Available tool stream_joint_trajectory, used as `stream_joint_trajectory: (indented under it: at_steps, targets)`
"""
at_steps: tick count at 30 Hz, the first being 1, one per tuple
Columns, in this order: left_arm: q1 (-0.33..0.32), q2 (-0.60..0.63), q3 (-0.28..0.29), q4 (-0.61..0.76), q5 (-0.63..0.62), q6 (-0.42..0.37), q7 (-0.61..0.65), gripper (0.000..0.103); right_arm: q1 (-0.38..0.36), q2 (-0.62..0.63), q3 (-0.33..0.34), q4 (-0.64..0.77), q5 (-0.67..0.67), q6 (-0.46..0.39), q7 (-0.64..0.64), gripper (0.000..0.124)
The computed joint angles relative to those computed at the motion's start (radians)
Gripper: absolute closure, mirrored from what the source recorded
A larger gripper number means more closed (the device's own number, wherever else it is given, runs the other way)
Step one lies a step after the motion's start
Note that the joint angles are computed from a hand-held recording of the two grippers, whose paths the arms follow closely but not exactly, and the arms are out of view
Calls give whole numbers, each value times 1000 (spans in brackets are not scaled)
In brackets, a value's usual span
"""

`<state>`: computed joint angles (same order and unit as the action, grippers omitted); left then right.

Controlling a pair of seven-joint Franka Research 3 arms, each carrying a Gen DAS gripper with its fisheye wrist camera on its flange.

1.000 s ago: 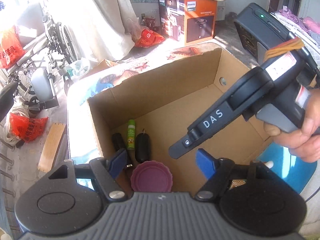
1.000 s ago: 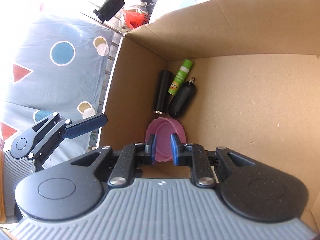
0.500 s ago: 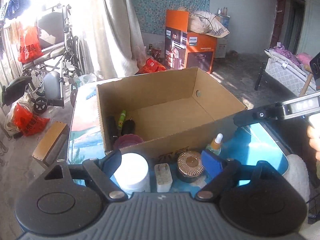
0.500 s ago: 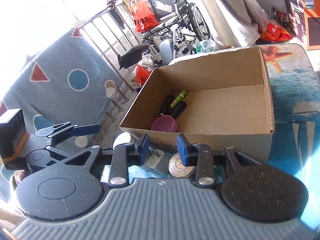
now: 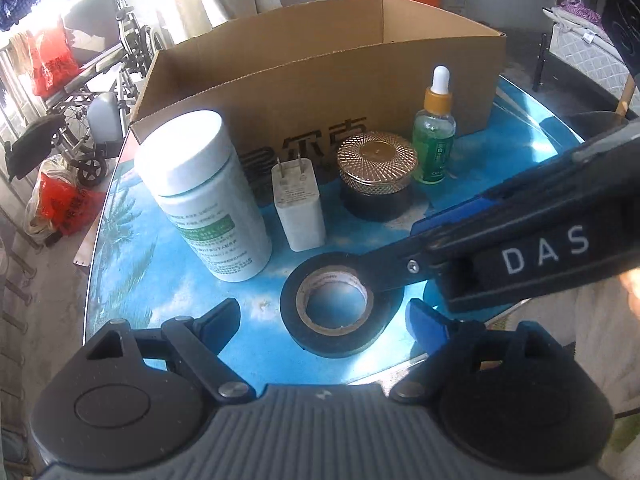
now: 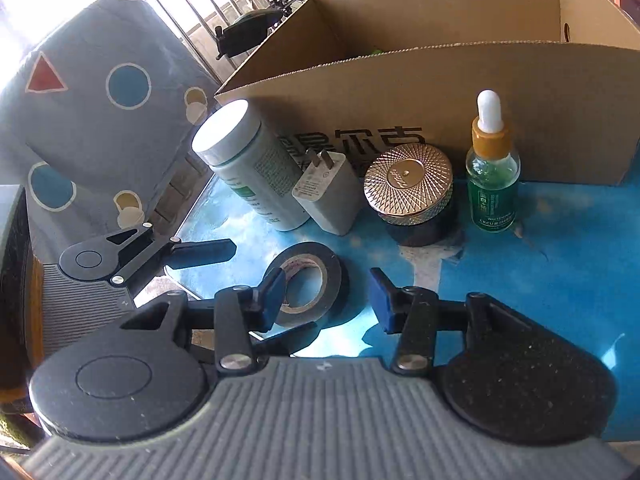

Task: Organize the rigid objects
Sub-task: 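Close the right gripper on the black electrical tape roll, then carry the tape roll into the box and open the right gripper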

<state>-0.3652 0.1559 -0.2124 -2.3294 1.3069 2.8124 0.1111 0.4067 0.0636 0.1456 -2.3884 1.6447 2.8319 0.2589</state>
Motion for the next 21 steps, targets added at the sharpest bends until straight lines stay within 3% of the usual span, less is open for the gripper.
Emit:
stream_joint_trajectory:
  at_steps: [3, 5, 9, 15, 21]
  targets:
    - [-2, 28, 7, 14, 41, 12, -36, 17, 11, 38, 10, 34, -55, 31, 40, 84]
    - [-2, 39, 12, 19, 52, 17, -50, 26, 18, 63, 18, 50, -86, 56, 57, 87]
    - [7, 53, 26, 24, 86, 70, -88, 36, 20, 88, 29, 64, -130, 82, 89, 97]
    - [-1, 75, 22, 50, 135, 81, -109, 37, 0, 73, 30, 45, -141, 70, 108, 102]
    - [-29, 112, 15, 95, 197, 82, -113, 37, -2, 41, 23, 2, -141, 119, 126, 102]
